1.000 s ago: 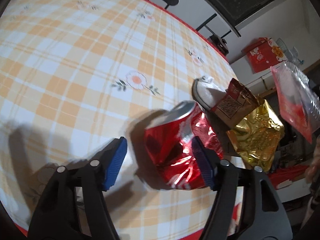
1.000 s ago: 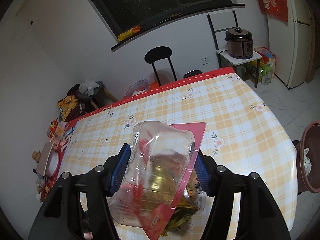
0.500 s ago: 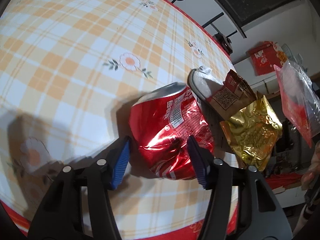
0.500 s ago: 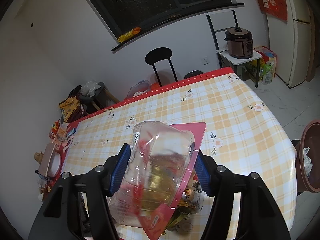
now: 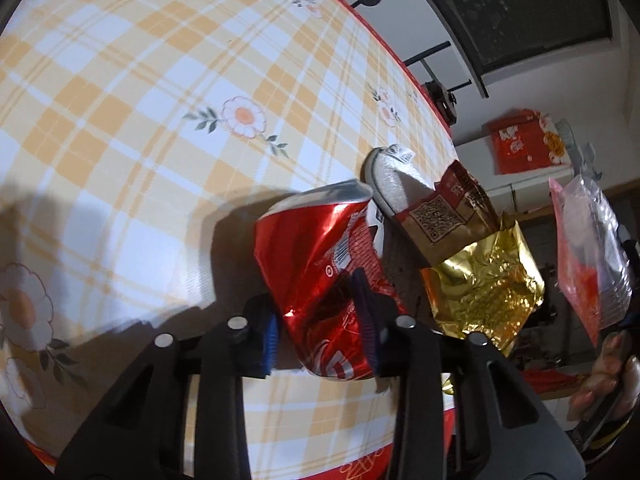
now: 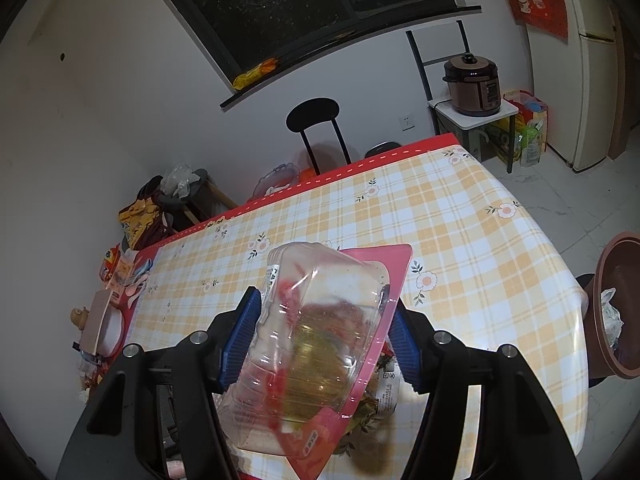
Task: Collect trash
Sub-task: 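Lift the red can with the left tool while the right tool carries the container to the bin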
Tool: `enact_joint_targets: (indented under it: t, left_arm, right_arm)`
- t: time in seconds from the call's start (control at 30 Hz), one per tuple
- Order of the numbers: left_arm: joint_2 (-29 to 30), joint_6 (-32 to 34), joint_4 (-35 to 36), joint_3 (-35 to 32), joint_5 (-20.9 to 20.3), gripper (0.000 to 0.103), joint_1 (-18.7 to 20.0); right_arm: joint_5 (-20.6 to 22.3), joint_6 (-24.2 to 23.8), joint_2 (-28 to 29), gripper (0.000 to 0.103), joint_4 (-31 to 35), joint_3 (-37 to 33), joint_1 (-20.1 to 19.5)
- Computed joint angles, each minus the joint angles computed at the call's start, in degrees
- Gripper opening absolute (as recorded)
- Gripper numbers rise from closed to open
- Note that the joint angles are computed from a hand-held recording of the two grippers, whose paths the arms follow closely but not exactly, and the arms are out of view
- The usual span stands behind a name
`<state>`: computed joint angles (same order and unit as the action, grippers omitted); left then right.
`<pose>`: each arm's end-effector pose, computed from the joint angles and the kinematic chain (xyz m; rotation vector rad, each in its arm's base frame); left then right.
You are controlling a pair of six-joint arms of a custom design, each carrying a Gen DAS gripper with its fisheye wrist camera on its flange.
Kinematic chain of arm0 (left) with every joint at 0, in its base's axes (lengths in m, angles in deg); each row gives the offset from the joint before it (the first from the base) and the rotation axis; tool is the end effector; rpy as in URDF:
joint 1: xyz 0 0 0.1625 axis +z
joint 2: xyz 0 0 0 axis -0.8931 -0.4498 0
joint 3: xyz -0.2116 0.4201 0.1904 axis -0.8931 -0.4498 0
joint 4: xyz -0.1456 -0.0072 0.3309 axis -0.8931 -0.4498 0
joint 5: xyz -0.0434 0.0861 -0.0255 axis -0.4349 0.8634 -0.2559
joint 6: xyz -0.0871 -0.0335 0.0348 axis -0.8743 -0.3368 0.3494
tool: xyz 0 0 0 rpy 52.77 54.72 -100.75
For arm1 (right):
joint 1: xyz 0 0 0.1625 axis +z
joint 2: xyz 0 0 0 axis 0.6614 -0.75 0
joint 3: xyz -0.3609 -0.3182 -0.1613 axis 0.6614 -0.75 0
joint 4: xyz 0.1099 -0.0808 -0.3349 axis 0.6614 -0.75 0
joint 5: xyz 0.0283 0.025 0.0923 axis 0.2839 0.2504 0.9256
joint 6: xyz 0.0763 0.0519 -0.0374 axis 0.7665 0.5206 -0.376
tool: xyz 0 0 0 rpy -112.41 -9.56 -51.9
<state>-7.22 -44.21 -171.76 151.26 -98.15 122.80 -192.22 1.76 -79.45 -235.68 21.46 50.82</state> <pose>-0.2248 -0.6894 0.0357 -0.0444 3.0240 -0.4701 0.1263 -0.6479 0.4100 -0.0002 -2.5967 1.0831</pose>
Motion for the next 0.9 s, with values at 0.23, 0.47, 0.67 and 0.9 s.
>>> enact_joint_targets:
  t: [0.23,0.47,0.67,0.9]
  left_arm:
    - [-1.9,5.0,-3.3,1.9,1.6,0.009,-1.7]
    - [-5.9,5.0,-7.6,5.4,5.0,0.008,-2.7]
    - [-9.9,7.9,-12.2,7.9,10.8,0.009,-5.3]
    - [-11.7,12.5,-14.9,7.5,16.2,0.009,-9.0]
  right_arm:
    - [0.8,0.1,-1.5,0.061,-2.2,1.9,0.1]
    - [2.4,0.5,-3.2,0.061,-4.8,4.0,-0.3]
    - [4.0,1.2,-5.4,0.061,-7.2,5.8,-1.4]
    - [6.6,1.7,-8.8,0.061,-9.1,7.6,-4.0]
